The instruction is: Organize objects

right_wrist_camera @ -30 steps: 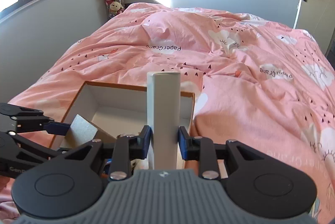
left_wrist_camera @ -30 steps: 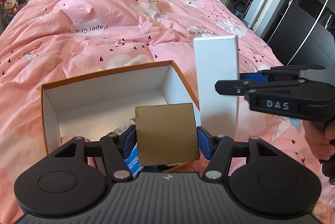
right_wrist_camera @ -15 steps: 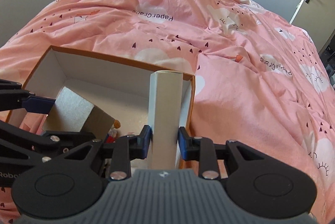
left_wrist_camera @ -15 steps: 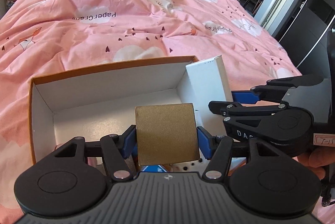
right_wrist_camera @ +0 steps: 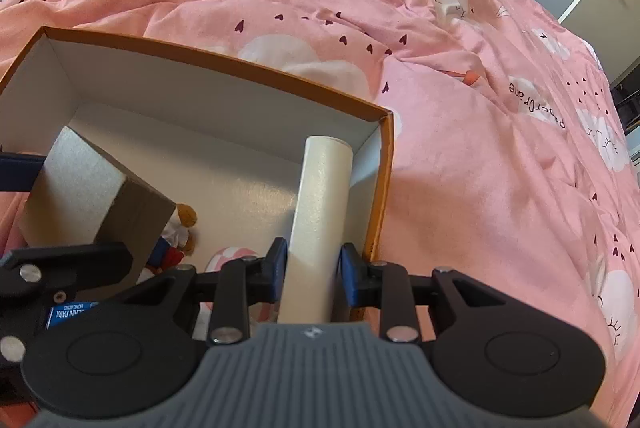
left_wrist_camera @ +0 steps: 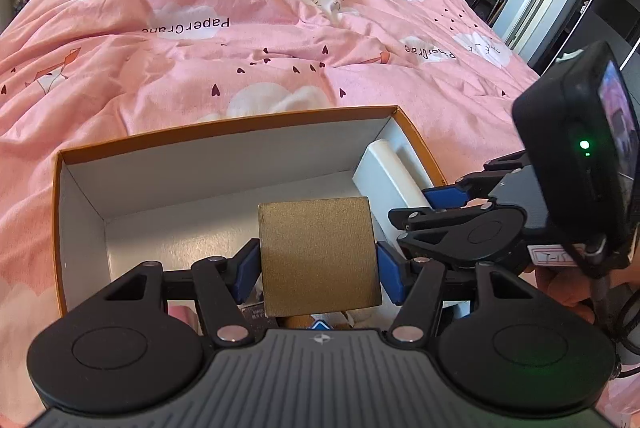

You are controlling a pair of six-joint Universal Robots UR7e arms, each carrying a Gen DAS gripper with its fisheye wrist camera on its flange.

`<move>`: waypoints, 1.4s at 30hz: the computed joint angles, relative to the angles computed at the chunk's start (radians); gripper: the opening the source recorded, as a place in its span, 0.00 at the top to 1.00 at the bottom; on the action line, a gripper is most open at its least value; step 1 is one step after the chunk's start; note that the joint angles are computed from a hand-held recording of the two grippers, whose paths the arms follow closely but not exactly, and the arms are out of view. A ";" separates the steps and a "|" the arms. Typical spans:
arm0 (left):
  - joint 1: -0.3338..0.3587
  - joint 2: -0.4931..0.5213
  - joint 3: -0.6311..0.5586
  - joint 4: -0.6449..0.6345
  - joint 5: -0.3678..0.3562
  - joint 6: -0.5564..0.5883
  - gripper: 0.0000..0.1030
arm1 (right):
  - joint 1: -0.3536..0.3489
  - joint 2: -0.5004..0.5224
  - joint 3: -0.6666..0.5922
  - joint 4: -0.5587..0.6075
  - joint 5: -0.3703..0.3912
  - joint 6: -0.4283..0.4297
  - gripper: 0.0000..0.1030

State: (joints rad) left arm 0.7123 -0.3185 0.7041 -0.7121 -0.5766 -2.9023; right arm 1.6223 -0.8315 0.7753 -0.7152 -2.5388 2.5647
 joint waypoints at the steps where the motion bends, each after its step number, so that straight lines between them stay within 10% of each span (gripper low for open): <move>1: 0.002 -0.001 0.002 0.002 -0.001 0.000 0.33 | -0.004 -0.008 0.013 -0.018 0.002 -0.016 0.71; 22: 0.001 -0.078 0.150 -0.118 0.062 0.005 0.33 | 0.012 -0.151 0.251 -0.336 -0.038 -0.199 0.67; 42: 0.036 -0.044 0.107 -0.299 0.060 0.231 0.33 | 0.049 -0.083 0.178 -0.382 0.039 -0.474 1.00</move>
